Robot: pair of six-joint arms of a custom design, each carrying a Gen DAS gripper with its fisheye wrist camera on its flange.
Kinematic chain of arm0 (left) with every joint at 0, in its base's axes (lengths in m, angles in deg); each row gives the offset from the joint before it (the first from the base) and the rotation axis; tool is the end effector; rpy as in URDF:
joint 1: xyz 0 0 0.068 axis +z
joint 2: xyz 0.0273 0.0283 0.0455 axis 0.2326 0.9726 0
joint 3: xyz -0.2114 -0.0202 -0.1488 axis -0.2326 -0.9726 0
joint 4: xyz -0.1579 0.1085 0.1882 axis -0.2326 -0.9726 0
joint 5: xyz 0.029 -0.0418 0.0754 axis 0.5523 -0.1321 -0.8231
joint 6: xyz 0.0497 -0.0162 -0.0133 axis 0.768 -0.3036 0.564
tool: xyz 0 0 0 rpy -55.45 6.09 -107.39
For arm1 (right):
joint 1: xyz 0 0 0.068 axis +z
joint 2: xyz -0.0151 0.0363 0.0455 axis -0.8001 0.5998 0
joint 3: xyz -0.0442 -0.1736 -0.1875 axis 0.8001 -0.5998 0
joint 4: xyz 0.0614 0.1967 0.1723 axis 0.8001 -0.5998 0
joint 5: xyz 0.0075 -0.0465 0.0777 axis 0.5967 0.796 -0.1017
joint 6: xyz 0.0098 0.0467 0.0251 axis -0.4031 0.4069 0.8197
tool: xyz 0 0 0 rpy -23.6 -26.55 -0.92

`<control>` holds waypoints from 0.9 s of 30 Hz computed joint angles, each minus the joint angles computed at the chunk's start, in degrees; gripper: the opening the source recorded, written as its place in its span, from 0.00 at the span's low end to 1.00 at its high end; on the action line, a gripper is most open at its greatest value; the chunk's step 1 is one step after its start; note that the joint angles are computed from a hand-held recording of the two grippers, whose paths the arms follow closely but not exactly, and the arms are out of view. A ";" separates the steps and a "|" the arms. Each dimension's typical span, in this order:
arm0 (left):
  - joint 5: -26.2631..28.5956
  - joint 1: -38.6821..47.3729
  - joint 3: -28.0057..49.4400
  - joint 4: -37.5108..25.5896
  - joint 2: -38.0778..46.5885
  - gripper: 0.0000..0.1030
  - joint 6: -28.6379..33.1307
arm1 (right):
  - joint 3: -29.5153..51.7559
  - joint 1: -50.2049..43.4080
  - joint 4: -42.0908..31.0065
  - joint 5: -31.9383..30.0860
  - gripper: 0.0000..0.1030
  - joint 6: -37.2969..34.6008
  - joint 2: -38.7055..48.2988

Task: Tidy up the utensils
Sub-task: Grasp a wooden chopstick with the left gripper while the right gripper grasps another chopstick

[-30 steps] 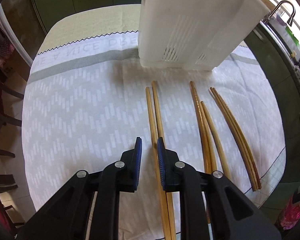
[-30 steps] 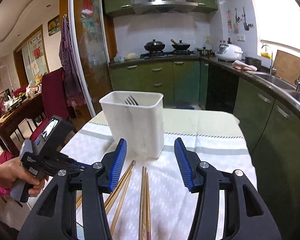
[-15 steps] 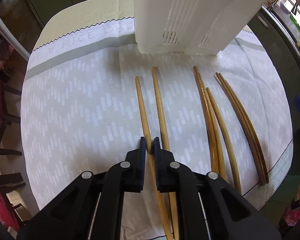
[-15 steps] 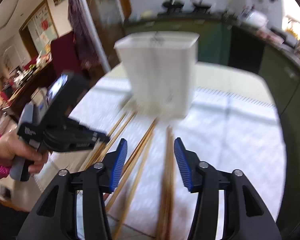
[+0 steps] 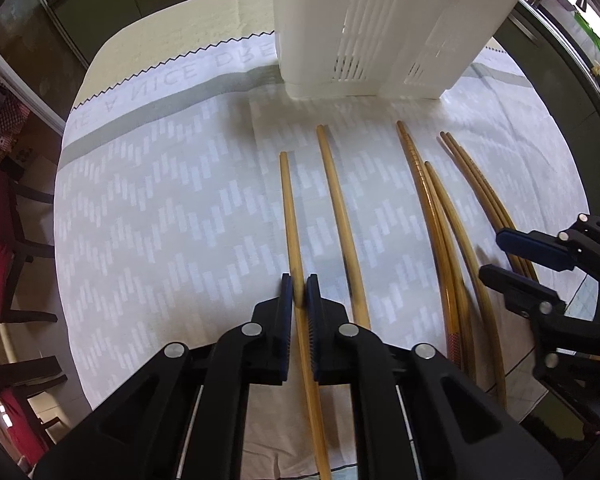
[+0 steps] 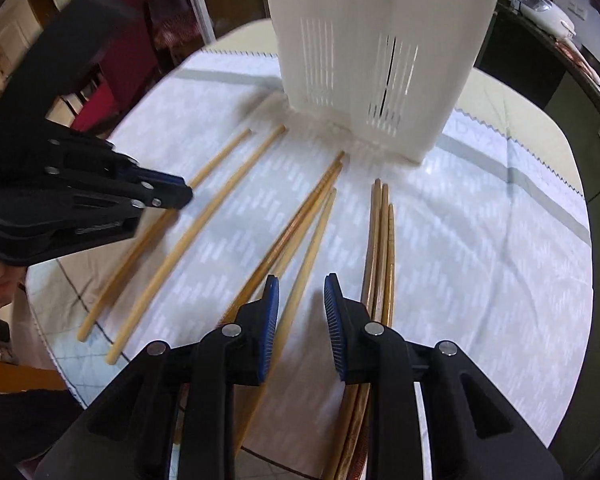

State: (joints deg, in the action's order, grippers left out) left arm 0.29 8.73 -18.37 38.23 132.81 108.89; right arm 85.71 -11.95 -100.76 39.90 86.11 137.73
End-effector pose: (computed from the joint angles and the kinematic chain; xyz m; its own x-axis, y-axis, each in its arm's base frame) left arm 0.3154 -0.0305 0.1762 -0.8679 0.4394 -0.2317 0.4591 0.8877 -0.0361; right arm 0.2366 0.2026 0.2145 -0.8993 -0.2365 -0.3679 -0.2812 0.9569 0.0722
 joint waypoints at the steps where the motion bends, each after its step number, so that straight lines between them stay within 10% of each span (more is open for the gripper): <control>1: 0.01 -0.13 0.06 0.06 0.08 0.07 -0.07 | 0.65 0.05 -0.52 -0.09 0.24 -0.07 1.00; 17: -0.51 -1.06 3.73 -0.99 2.91 0.08 -1.94 | 13.43 -2.83 -7.22 -2.11 0.10 -2.74 12.71; 27: 1.98 0.64 8.40 -2.63 6.48 0.06 -2.30 | 6.94 -6.44 -2.43 -5.01 0.07 -1.94 5.55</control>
